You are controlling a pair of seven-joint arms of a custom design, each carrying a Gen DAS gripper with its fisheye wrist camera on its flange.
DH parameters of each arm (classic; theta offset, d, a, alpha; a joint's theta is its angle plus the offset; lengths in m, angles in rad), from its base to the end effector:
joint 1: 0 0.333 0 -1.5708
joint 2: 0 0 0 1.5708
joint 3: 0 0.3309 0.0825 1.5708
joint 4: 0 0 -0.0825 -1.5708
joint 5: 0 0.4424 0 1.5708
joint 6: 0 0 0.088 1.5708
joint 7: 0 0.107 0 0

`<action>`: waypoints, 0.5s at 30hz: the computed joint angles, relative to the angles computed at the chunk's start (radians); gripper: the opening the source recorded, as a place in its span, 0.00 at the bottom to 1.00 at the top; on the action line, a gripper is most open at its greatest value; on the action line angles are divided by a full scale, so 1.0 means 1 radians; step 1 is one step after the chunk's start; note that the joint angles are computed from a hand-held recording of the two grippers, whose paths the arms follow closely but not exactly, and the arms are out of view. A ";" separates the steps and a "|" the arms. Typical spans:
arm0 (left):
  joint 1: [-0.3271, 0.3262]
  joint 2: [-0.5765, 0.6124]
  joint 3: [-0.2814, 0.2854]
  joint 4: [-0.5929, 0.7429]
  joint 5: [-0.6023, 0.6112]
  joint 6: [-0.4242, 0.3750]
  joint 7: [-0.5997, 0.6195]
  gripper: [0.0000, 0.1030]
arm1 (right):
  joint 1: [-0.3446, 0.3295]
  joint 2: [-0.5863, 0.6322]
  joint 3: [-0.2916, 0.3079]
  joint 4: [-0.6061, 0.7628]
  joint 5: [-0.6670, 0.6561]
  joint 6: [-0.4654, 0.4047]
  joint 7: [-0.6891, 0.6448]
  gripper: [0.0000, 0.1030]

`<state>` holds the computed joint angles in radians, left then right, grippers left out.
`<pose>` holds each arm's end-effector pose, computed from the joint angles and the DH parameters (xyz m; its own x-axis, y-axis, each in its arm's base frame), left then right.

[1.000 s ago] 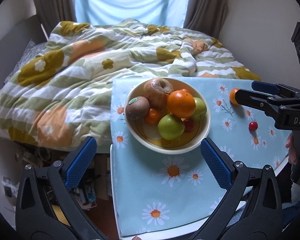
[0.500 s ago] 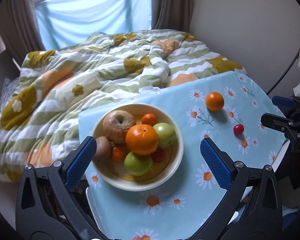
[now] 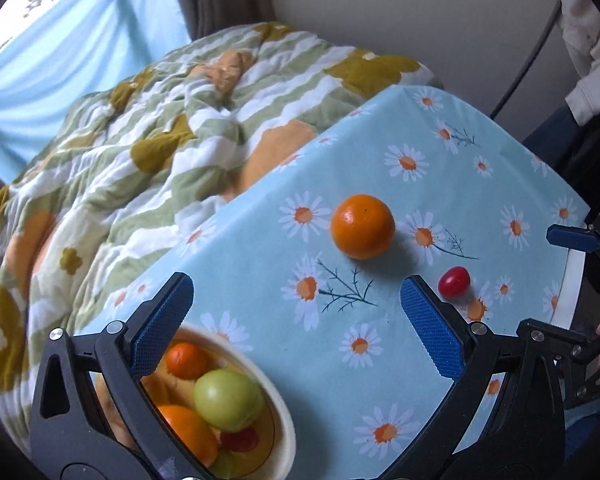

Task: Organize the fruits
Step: 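Withdraw both tools toward the last mandarin and red tomato, then grasp the mandarin with the left tool while the right tool grasps the red tomato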

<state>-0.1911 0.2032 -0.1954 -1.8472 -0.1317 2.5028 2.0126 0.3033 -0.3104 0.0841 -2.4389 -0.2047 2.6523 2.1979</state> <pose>0.6548 -0.2574 0.4542 -0.6567 -0.7529 -0.0432 -0.6580 0.6000 -0.4551 0.4846 0.2050 0.4593 -0.0480 -0.9915 -0.1212 -0.8577 0.1031 -0.5036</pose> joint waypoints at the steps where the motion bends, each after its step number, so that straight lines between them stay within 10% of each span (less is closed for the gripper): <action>1: -0.006 0.030 -0.004 0.031 0.012 -0.021 0.013 1.00 | -0.001 0.010 -0.001 0.001 0.002 -0.002 -0.001 0.90; 11: -0.057 0.218 -0.017 0.218 0.051 -0.171 0.083 0.99 | -0.003 0.087 -0.013 0.007 0.032 0.026 -0.046 0.88; 15: -0.073 0.261 -0.011 0.260 0.063 -0.205 0.080 0.83 | 0.007 0.118 -0.024 0.016 0.070 0.031 -0.092 0.78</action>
<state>-0.2645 0.4641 -0.2059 -1.5877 -0.0687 2.2979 2.0926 0.3103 -0.1924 0.0601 -2.4233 -0.1348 2.6831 2.1060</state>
